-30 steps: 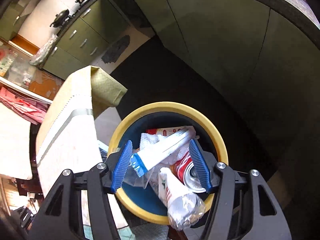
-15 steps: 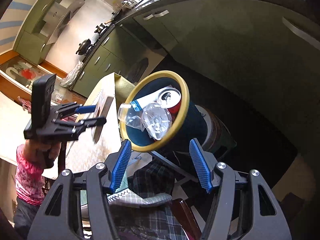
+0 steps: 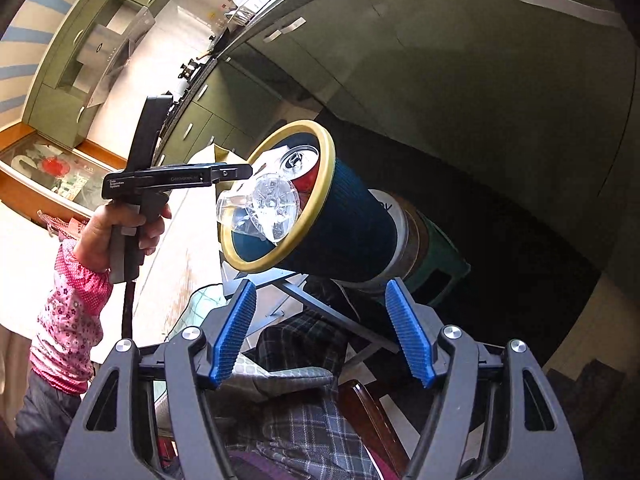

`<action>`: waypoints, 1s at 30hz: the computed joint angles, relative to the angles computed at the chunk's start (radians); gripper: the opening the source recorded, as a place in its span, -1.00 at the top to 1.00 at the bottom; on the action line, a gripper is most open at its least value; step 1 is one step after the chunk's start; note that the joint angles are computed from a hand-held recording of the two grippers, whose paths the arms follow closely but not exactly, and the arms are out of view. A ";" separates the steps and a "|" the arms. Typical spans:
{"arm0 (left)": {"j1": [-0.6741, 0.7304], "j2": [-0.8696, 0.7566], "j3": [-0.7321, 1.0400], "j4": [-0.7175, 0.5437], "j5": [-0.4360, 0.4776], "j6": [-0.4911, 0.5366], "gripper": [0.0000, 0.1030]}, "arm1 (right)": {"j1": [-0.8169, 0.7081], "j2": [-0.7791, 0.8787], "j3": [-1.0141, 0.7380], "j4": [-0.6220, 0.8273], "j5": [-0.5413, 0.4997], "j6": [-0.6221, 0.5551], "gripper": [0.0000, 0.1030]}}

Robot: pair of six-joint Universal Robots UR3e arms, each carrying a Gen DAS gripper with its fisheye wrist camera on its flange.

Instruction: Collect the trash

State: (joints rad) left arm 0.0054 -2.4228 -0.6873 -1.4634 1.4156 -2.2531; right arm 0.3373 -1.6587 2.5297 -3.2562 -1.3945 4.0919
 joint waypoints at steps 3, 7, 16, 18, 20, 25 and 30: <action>0.024 0.047 -0.039 -0.017 -0.041 0.022 -0.50 | 0.034 -0.010 0.002 -0.004 -0.031 0.023 -0.37; 0.105 0.219 -0.225 -0.018 -0.137 0.082 -0.52 | 0.078 0.028 -0.015 -0.049 -0.064 0.051 -0.42; 0.547 0.744 -0.763 -0.052 -0.400 0.424 -0.78 | 0.225 0.133 -0.181 0.002 -0.161 0.062 -0.59; 0.699 0.827 -0.837 -0.100 -0.450 0.522 -0.82 | 0.269 0.172 -0.255 0.060 -0.204 0.051 -0.60; 0.875 0.893 -0.891 -0.184 -0.495 0.641 -0.83 | 0.307 0.211 -0.332 0.118 -0.229 0.031 -0.64; 1.314 0.989 -0.969 -0.312 -0.609 0.878 -0.83 | 0.416 0.328 -0.555 0.224 -0.313 -0.032 -0.74; 1.669 1.022 -0.958 -0.444 -0.675 1.076 -0.87 | 0.565 0.470 -0.868 0.369 -0.485 -0.146 -0.83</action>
State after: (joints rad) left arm 1.6742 -1.4005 -1.6452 -1.9071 0.7402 -1.1766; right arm 0.9025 -1.1887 1.6614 -2.8873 -1.8798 3.9455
